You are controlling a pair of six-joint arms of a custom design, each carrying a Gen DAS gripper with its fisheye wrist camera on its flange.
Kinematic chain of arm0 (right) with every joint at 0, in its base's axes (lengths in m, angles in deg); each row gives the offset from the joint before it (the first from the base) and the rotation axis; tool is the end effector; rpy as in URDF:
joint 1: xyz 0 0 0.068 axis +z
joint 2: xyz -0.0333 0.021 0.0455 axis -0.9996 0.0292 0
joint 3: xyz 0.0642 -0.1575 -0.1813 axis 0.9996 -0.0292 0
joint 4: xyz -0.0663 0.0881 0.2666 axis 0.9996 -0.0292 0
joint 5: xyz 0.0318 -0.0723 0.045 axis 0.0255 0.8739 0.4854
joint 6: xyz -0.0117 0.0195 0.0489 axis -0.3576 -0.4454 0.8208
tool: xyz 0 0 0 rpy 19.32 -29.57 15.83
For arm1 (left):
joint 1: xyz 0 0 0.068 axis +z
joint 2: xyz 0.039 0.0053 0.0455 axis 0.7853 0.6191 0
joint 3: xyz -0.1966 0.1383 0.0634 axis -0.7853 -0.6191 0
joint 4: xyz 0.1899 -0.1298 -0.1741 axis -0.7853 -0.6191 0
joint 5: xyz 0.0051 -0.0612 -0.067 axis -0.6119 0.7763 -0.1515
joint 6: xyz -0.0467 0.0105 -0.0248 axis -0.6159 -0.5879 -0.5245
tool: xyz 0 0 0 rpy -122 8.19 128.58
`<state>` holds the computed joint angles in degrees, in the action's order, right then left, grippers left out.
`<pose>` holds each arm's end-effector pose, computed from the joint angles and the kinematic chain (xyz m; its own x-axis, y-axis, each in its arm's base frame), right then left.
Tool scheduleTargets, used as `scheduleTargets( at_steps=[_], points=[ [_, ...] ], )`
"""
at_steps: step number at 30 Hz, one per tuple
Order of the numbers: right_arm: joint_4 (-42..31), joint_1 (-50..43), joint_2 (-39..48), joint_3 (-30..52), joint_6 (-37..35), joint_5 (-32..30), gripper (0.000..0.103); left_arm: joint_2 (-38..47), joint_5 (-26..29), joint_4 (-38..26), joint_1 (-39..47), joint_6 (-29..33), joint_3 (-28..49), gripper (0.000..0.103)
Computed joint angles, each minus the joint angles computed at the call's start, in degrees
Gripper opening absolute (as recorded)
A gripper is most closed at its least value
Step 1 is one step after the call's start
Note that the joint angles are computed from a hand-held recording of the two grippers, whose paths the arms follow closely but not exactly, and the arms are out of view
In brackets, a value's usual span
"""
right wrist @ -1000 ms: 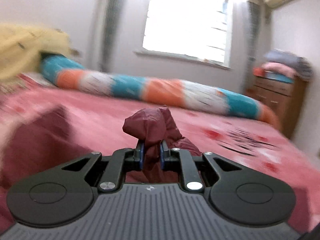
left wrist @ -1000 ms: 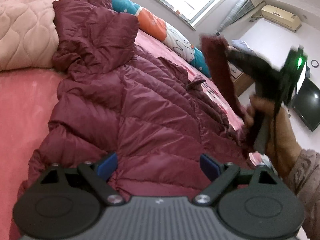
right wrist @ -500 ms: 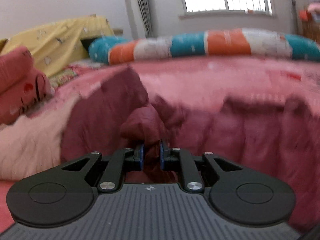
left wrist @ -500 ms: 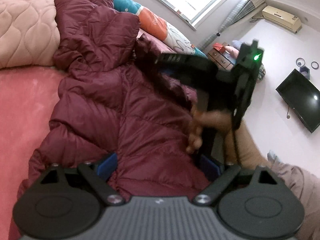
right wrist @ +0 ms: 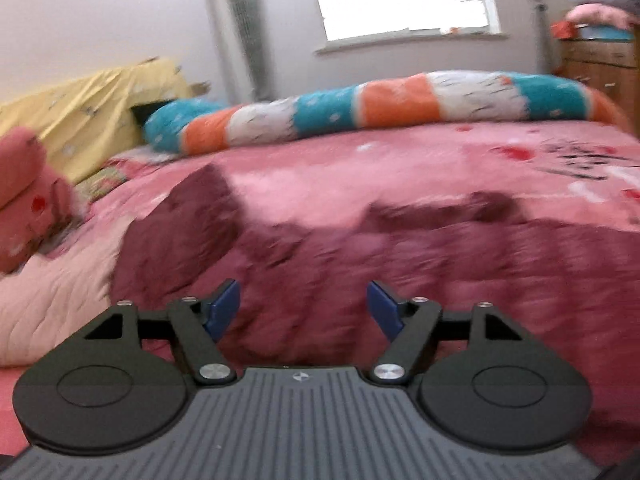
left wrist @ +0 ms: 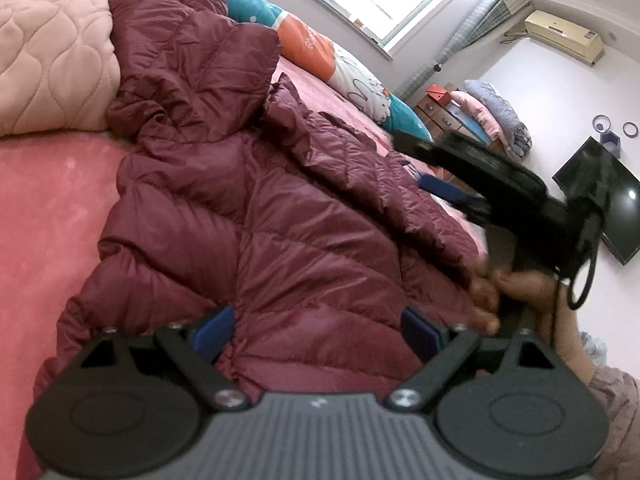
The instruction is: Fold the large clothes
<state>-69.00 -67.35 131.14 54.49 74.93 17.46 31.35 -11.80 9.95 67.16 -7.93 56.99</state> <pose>0.3384 0.1316 0.2787 -0.4959 0.0478 -0.8670 -0.2939 0.9303 0.2194 0.1981 0.0280 0.1549 -0.7271 -0.3072 -0.6140 0.1956 0.7645 -0.6142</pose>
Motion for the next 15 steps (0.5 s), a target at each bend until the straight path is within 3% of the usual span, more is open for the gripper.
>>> scheduleTargets(
  at_steps=[2,6,11,15],
  points=[
    [-0.43,-1.66,-2.69,-1.89,-0.66,4.45,0.098,-0.07,-0.07,-0.05,-0.01,0.18,0.01,0.090],
    [-1.20,-6.62,-3.56,-3.29,-2.58,10.61,0.098,-1.24,-1.23,0.39,-0.86,0.57,-0.79,0.091],
    [-4.01,-13.31,0.49,-2.30,-4.27,10.85,0.097,-2.76,-2.59,0.77,-2.10,1.35,-1.62,0.093],
    [-1.41,-13.74,3.64,-4.03,-4.04,9.90,0.100,-2.54,-2.82,1.53,-2.29,2.01,-1.90,0.094]
  ],
)
